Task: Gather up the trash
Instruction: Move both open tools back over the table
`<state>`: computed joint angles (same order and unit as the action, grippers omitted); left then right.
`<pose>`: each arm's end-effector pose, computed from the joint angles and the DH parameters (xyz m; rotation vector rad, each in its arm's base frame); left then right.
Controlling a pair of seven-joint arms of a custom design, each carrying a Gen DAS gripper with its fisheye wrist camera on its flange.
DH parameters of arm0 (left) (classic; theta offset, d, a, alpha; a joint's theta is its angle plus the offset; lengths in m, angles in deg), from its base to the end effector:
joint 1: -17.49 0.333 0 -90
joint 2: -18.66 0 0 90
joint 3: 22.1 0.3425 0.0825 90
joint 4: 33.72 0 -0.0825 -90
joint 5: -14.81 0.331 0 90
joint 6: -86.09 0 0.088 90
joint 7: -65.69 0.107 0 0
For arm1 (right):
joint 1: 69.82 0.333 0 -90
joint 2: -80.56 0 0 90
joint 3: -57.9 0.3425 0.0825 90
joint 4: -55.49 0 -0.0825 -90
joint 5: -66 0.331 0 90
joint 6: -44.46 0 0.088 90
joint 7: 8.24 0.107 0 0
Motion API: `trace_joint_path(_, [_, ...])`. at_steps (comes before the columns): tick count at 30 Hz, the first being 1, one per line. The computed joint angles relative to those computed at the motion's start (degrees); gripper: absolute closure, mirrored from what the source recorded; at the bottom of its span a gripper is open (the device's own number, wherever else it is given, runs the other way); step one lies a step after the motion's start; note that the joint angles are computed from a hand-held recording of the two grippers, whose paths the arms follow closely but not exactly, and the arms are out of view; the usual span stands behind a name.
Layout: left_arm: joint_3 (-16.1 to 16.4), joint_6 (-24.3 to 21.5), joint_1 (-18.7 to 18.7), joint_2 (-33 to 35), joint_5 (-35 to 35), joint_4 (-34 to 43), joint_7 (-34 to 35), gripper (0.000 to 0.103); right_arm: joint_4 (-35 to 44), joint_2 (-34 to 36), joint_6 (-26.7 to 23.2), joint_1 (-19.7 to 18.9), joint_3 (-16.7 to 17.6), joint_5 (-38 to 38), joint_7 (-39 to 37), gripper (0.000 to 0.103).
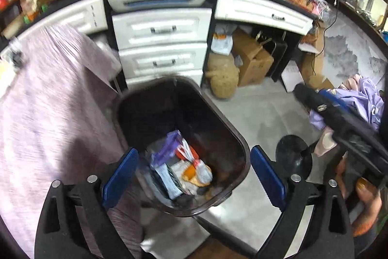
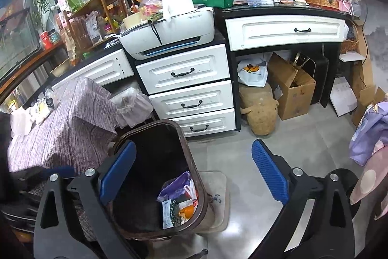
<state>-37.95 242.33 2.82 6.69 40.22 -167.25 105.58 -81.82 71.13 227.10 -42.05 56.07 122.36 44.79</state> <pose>0.3905 -0.2592 0.5364 -1.8501 1.8948 -0.7487 0.4388 0.1266 0.5233 -1.6607 1.5127 -0.4654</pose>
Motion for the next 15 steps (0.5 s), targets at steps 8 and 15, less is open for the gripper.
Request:
trace_joint_path(8, [-0.99,-1.95,3.53,-10.84,6.38,-4.68,-4.23,0.006,2.03,0.19,-3.25,-1.00,2.00,-1.10,0.75,0.008])
trace_joint_path(15, [0.09,-4.93,5.95,-18.61,6.21,-8.85,-4.11,0.006,4.60,0.50,-6.15,-0.58,4.46,-5.10,1.48,0.008])
